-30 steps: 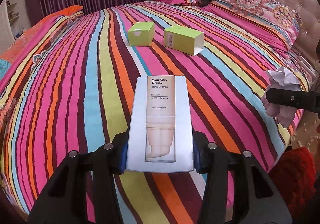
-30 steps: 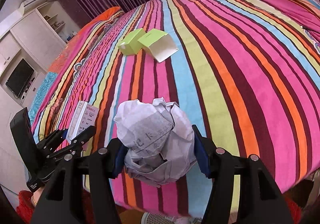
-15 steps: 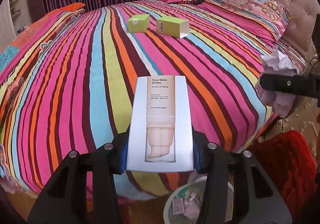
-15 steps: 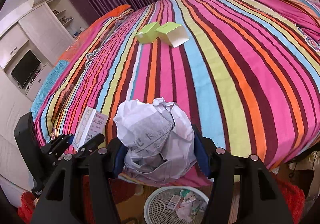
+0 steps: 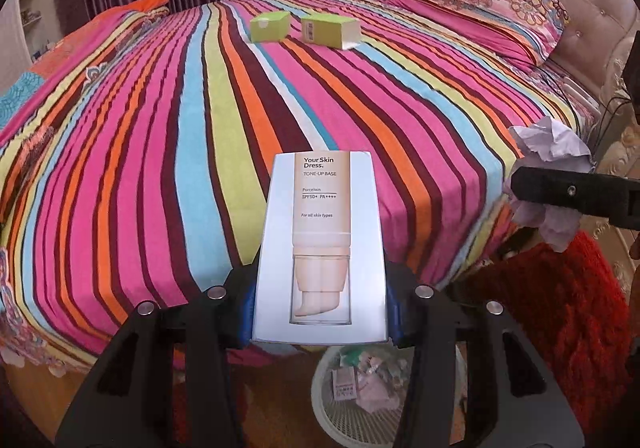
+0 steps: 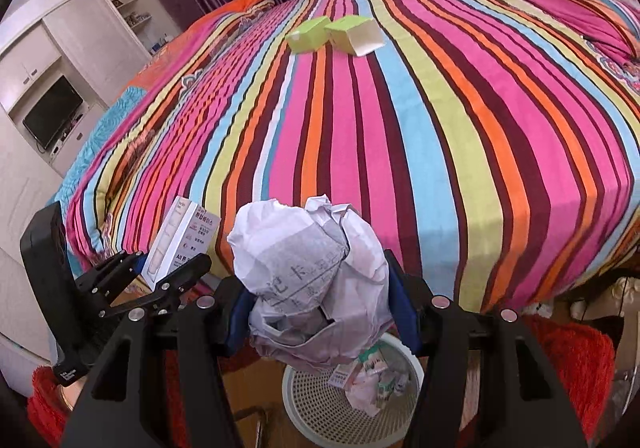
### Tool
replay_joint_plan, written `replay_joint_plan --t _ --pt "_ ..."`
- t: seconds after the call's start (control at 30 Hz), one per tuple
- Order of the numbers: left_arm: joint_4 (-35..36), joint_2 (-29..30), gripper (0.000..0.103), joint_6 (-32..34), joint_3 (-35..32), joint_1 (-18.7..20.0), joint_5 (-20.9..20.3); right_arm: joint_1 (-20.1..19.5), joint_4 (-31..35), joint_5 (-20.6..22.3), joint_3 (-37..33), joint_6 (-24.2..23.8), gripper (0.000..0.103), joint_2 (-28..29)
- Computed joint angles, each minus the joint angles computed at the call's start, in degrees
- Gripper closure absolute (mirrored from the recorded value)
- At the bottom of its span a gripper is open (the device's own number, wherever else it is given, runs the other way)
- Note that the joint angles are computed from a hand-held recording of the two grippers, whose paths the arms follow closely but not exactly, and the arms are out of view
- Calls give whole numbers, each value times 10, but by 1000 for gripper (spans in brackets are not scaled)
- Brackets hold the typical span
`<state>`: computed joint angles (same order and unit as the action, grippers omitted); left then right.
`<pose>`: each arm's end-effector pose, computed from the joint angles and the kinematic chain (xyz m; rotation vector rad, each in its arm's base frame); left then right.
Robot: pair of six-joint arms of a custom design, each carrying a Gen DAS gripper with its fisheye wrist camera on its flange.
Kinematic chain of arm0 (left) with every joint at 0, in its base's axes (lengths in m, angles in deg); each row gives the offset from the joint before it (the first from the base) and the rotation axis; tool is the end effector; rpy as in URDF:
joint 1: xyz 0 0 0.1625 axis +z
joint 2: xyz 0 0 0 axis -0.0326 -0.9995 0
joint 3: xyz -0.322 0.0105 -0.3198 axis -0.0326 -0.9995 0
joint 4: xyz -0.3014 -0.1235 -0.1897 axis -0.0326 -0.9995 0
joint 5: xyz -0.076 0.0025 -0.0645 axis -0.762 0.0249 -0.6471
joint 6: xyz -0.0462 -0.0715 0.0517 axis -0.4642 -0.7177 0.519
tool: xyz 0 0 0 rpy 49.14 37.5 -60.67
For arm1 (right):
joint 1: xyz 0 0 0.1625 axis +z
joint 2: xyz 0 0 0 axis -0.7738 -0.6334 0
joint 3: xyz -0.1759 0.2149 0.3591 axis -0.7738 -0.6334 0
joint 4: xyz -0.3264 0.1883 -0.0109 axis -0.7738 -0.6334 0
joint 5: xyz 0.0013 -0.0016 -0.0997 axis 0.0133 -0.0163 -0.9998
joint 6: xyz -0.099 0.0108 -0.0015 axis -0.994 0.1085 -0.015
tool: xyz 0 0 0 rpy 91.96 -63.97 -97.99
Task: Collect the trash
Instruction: 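Carry the white box and crumpled paper with both tools over the wastebasket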
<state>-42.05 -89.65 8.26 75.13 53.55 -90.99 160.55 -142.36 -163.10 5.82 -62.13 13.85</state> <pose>-0.3229 -0.7307 0.3303 0.7538 2.3408 -0.6150 0.3588 -0.7369 0.2926 0.2526 -2.6389 0.8507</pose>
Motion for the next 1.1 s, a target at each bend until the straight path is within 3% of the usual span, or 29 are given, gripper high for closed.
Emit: replay_joint_plan --t 0.27,0.63,1.1 --pt "46 -25 56 -66 47 -3 -25 0 11 -7 54 28 47 -23" --pt "132 -31 56 -146 60 -2 -66 -18 76 19 105 118 47 -52" --pt "308 20 56 -208 -8 16 -81 -42 240 41 58 203 47 -21"
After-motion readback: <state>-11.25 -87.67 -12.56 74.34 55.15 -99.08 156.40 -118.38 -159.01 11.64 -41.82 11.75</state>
